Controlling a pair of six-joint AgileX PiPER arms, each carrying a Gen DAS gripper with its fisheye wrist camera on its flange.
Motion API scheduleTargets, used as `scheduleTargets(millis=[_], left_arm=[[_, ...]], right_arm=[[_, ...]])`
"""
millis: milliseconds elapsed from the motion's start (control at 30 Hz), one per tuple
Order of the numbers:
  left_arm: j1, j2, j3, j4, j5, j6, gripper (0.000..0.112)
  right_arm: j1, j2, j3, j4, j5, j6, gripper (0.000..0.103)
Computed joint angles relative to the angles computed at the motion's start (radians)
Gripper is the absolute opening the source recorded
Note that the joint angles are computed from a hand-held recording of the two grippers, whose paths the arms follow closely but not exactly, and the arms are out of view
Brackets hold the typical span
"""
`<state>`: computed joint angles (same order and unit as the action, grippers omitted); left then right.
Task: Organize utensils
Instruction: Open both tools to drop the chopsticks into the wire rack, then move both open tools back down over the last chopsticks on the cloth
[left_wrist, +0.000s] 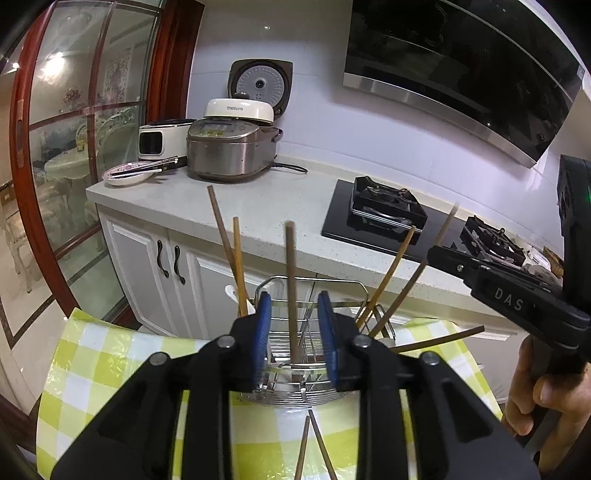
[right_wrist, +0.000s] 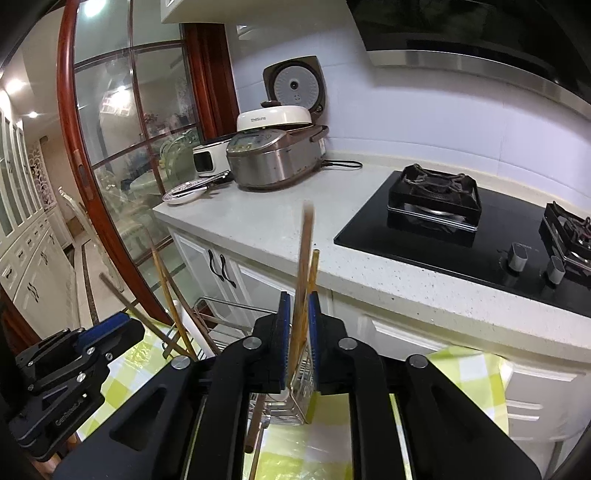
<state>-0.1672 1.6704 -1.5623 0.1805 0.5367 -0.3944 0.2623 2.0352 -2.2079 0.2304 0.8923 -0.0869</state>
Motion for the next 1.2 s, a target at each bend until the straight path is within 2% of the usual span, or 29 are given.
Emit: scheduleTargets(millis=[67, 100, 133, 200, 333, 400, 533, 633, 733, 800, 867, 967, 1067, 1200], left_arm=[[0.001, -0.017, 0.024, 0.007, -0.008, -0.01, 0.026], [0.003, -0.031, 0.045, 0.01, -0.016, -0.018, 0.029], [0.004, -0.046, 0.067, 0.016, -0.025, -0.029, 0.032], [0.008, -0.082, 0.121, 0.033, -0.048, -0.056, 0.038], [0.019, -0.165, 0.234, 0.054, -0.084, -0.103, 0.047], [0.017, -0.221, 0.319, 0.091, -0.117, -0.158, 0.055], [-0.01, -0.309, 0.501, 0.243, -0.177, -0.328, 0.057], [-0.008, -0.34, 0.611, 0.221, -0.223, -0.333, 0.057], [-0.027, -0.364, 0.706, 0.256, -0.256, -0.352, 0.057], [-0.044, -0.36, 0.732, 0.229, -0.244, -0.296, 0.057], [-0.05, -0.345, 0.742, 0.139, -0.231, -0.189, 0.057], [-0.062, -0.284, 0.718, -0.028, -0.189, 0.003, 0.056], [-0.083, -0.222, 0.707, -0.068, -0.176, 0.057, 0.053], [-0.102, -0.127, 0.658, -0.072, -0.148, 0.071, 0.043]], right_arm=[[-0.003, -0.035, 0.058, -0.011, -0.039, 0.008, 0.034], [-0.006, -0.053, 0.09, -0.014, -0.063, 0.009, 0.05], [-0.009, -0.074, 0.127, -0.02, -0.092, 0.012, 0.062], [-0.02, -0.139, 0.238, -0.034, -0.172, 0.021, 0.066], [-0.07, -0.23, 0.393, 0.003, -0.245, 0.028, 0.076], [-0.101, -0.297, 0.516, 0.015, -0.306, 0.028, 0.079], [-0.141, -0.402, 0.755, 0.058, -0.384, -0.011, 0.08], [-0.141, -0.439, 0.903, 0.055, -0.417, -0.028, 0.08], [-0.13, -0.463, 1.035, 0.052, -0.456, -0.024, 0.08], [-0.109, -0.475, 1.111, 0.0, -0.484, 0.015, 0.08], [-0.083, -0.474, 1.162, -0.079, -0.506, 0.086, 0.08], [-0.071, -0.467, 1.202, -0.055, -0.511, 0.06, 0.08], [-0.072, -0.461, 1.231, 0.046, -0.479, -0.05, 0.08], [-0.055, -0.465, 1.245, 0.015, -0.465, -0.041, 0.08]])
